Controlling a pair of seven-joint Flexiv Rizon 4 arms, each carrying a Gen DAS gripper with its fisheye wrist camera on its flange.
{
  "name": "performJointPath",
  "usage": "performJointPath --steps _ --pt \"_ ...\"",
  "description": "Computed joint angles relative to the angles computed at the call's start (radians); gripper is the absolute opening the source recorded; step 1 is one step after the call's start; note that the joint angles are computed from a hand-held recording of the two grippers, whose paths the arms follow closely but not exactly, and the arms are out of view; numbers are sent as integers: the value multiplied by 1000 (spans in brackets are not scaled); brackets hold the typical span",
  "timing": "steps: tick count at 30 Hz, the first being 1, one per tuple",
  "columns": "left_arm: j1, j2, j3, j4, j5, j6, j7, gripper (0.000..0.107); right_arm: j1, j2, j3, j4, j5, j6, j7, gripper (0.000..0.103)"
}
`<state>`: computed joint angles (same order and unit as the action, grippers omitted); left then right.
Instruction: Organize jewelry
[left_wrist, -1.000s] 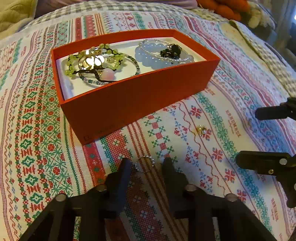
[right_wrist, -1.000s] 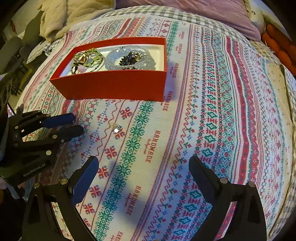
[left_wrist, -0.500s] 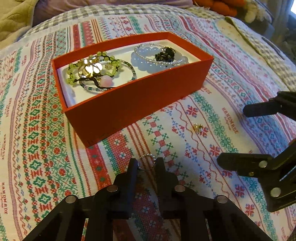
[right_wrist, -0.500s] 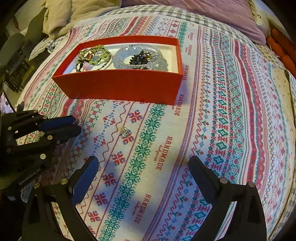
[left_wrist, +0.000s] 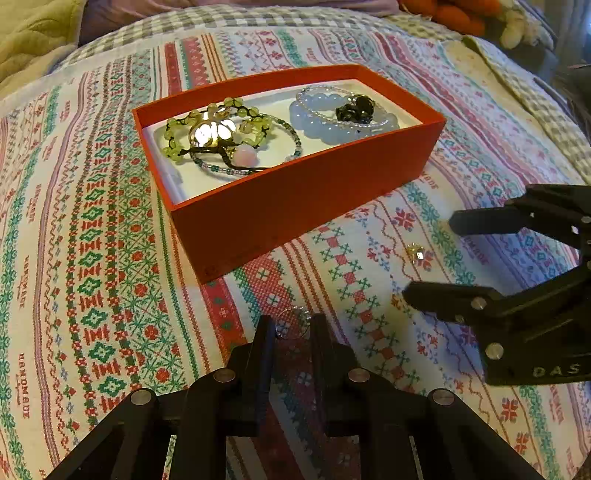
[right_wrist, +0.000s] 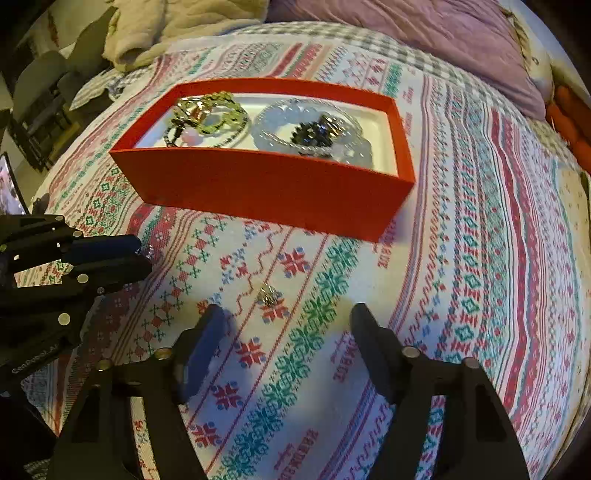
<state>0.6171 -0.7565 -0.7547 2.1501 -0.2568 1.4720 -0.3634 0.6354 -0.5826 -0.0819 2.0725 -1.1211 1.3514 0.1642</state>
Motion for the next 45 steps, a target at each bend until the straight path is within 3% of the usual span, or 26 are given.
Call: performJointPath --steps 17,26,36,40,45 --pt "-1 9 6 -1 -11 -8 3 14 6 -21 -25 -20 -13 58 -21 22" --pt "-4 8 7 1 -13 -2 3 14 23 -21 -46 -14 -2 81 -25 7" --pt "6 5 -11 -5 -11 2 -7 14 41 -6 -73 -2 -23 90 1 3" --pt "26 4 -35 -1 -6 11 -10 14 37 16 -91 8 -102 104 70 3" --pt "55 4 -73 -3 4 11 -19 14 -7 41 -60 4 -191 91 139 3"
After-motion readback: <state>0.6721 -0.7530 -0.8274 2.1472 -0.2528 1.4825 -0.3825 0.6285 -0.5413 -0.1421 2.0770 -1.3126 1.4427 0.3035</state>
